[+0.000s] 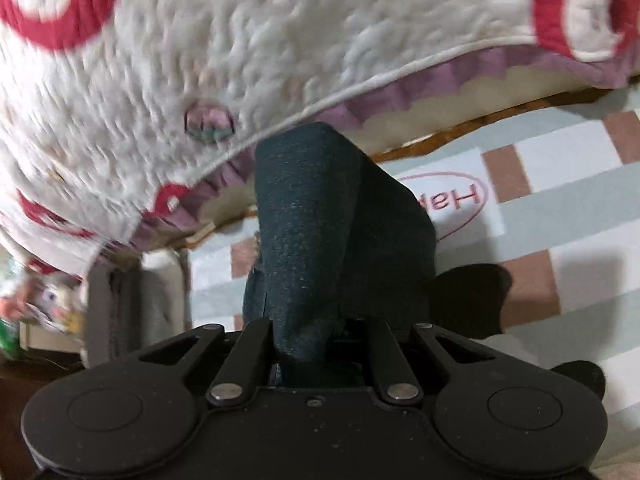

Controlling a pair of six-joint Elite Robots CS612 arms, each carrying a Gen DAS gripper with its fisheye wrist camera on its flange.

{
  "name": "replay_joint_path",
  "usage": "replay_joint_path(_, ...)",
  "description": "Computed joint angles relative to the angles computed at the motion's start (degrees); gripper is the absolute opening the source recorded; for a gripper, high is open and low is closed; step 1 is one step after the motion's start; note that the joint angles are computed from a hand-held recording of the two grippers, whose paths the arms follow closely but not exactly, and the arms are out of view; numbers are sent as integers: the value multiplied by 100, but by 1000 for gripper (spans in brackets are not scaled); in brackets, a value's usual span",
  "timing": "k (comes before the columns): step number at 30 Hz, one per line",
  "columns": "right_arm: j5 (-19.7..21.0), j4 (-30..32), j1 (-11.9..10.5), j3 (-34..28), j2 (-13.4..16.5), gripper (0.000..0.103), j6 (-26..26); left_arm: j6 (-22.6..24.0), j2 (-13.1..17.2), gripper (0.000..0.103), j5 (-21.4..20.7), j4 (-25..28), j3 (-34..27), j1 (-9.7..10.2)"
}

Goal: Fold clothes

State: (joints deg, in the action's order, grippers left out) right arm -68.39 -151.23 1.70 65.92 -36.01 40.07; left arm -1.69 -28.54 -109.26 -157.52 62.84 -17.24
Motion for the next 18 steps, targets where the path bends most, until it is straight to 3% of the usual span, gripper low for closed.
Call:
replay_joint_path(1, -60, 211, 57, -211, 101, 12, 6, 79, -9, 57, 115, -18, 25, 22)
replay_joint_path(3, -143, 577, 174, -666, 346, 13, 9, -253, 56, 58, 89, 111, -55, 126)
replay_joint_path(5, -195, 954, 283, -1212, 652, 15, -58, -999, 175, 58, -187, 384, -271, 272)
replay_joint_path(7, -328, 1355, 410, -1791, 985, 20, -160, -1770, 303, 58, -495, 265, -404, 400)
replay_joint_path(10, -551, 1910, 556, -2603, 1499, 24, -176, -2019, 375, 58, -609, -6, -425, 433)
replay_joint_path(12, -516, 2107, 593, -2974, 1800, 29, 90, -2100, 414, 58, -665, -161, -437, 437)
replay_joint_path(14, -258, 2124, 575, -3120, 1969, 42, 267, -2110, 454, 58, -699, -224, -485, 425)
replay_joint_path(18, 269, 1198, 478, -2542, 1775, 54, 649, -2135, 526, 58, -851, -129, -607, 440)
